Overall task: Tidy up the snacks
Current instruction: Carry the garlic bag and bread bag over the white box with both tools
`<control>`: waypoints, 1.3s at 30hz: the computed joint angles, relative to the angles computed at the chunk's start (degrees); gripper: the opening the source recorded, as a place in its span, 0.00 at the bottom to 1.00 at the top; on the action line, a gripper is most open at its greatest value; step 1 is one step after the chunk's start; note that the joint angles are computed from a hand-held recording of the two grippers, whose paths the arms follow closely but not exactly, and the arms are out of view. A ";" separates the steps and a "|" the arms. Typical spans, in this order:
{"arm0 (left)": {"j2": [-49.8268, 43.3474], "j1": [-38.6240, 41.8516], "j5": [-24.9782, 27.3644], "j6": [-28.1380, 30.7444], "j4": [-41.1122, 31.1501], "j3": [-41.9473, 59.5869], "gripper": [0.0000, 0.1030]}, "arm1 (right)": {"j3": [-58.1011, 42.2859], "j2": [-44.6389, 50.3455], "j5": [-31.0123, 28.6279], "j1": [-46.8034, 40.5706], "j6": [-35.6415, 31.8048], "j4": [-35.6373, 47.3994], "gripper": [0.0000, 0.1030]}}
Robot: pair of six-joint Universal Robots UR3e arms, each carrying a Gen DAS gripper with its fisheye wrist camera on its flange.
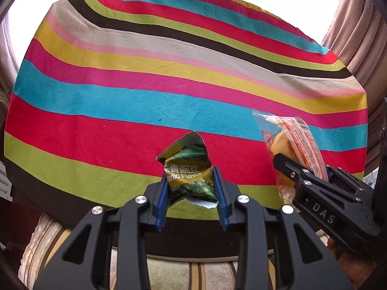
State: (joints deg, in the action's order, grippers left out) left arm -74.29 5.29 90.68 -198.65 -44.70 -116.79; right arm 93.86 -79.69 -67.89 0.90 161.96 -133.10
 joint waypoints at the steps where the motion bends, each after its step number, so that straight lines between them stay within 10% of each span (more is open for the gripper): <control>1: -0.02 -0.70 0.34 -0.19 -0.11 0.18 0.33 | 1.12 -1.24 0.41 -0.70 -0.23 0.19 0.45; 39: -21.85 -32.54 6.71 -7.44 -4.24 25.02 0.33 | 20.73 -31.19 12.22 -51.12 -31.39 29.65 0.45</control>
